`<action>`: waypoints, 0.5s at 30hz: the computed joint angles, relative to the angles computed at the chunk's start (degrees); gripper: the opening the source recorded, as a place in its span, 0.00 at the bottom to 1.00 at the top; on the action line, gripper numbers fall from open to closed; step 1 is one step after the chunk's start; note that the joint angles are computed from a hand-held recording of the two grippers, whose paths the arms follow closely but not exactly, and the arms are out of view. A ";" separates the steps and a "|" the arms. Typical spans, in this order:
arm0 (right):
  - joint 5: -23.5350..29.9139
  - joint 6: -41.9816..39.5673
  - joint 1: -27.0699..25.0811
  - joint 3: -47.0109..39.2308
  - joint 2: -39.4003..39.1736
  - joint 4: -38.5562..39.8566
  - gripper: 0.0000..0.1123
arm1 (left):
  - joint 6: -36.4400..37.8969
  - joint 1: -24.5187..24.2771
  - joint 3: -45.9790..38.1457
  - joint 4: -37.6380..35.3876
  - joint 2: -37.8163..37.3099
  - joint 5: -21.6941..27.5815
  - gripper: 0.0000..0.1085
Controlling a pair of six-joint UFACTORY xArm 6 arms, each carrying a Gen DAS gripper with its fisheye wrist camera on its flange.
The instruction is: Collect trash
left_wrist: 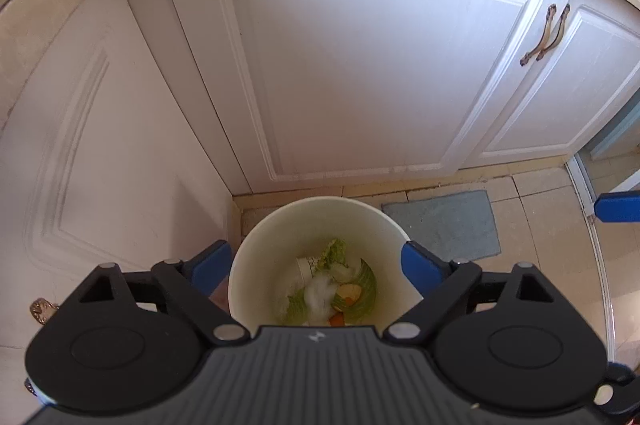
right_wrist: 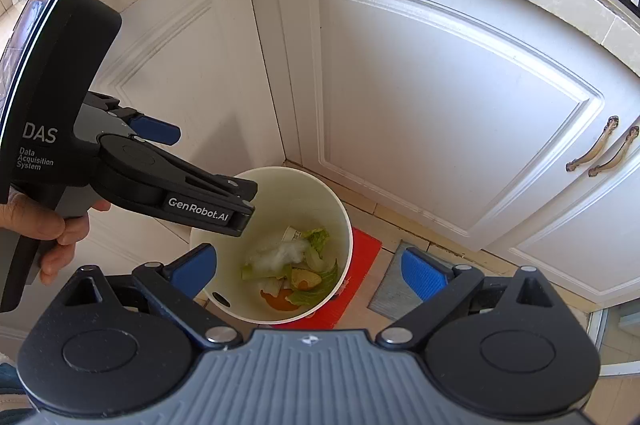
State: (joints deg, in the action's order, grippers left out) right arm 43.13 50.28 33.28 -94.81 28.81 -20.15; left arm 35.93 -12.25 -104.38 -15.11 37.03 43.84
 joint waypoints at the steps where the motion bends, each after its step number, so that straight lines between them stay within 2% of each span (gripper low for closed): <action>1: 0.32 0.06 0.02 -0.13 -0.14 0.06 0.90 | 0.00 -0.12 0.35 0.13 -0.32 -0.53 0.85; 3: 1.22 0.19 0.04 -1.05 0.21 0.38 0.90 | 0.52 -0.01 0.93 -0.04 -0.96 -1.11 0.85; 6: 4.44 1.19 0.40 -3.37 1.02 -0.09 0.92 | -0.80 0.16 0.12 1.44 -1.49 0.56 0.85; 11: 13.04 3.57 0.98 -9.05 2.66 0.06 0.92 | -3.25 0.88 0.08 4.11 -4.45 4.08 0.85; 15: 18.82 8.62 1.91 -12.78 2.96 0.21 0.92 | -3.95 2.25 1.03 4.51 -7.91 7.12 0.85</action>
